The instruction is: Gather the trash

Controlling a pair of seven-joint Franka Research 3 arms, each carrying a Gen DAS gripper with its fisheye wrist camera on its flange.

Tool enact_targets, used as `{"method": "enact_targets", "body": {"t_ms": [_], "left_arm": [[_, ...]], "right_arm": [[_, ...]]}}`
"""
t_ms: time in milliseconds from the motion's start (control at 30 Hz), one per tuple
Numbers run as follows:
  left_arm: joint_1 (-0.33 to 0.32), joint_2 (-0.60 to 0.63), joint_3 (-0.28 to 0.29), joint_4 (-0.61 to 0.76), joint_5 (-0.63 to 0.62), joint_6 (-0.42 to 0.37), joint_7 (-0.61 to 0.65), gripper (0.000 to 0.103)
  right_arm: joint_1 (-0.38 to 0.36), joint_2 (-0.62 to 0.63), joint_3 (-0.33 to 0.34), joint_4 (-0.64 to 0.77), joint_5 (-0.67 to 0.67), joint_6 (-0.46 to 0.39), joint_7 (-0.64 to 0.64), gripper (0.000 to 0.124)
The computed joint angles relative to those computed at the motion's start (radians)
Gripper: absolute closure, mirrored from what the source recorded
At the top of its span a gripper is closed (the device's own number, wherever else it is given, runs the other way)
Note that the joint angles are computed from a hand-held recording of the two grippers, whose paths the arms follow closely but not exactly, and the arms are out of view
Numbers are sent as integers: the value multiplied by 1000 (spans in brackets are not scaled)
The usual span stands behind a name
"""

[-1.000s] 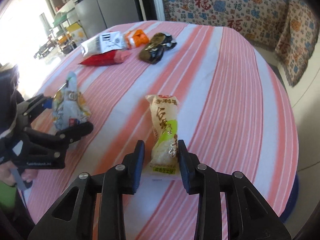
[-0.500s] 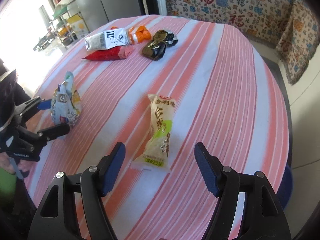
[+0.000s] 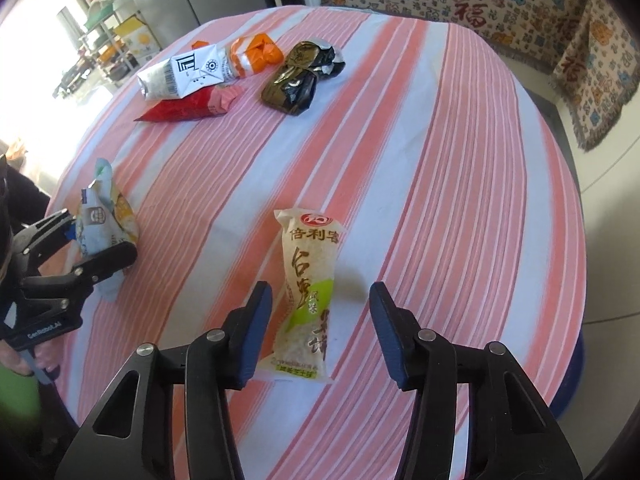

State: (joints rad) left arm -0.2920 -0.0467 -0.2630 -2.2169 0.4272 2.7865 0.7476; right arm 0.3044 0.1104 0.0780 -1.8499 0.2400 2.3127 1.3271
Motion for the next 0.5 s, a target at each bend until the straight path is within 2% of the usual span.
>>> {"method": "enact_targets", "body": {"t_ms": [100,133,167,267,400,500], "left_arm": [[-2,-3,-3,6,16,-15,-5,62],[-2,-6,-2,3,8,-8,-1,67],[-3,-9,1,-2,-8,3,9,68],[-3,-12,1,-10,-32,26,2,71],[-15,-11,-10,4,-44,30,23,73],[-29,8,-18,29,-55,49,26,73]], "right_arm": [[-2,-7,0,-9,12,20,-5,77],[-3,-6,0,-7,17,15,-10,94],[-5,-5,1,-5,28,7,-16,109],[-2,-30,1,-31,22,36,-13,112],[-16,-83,-1,-79,129,52,-68,112],[-26,-106,-10,-105,162,48,-77,112]]}}
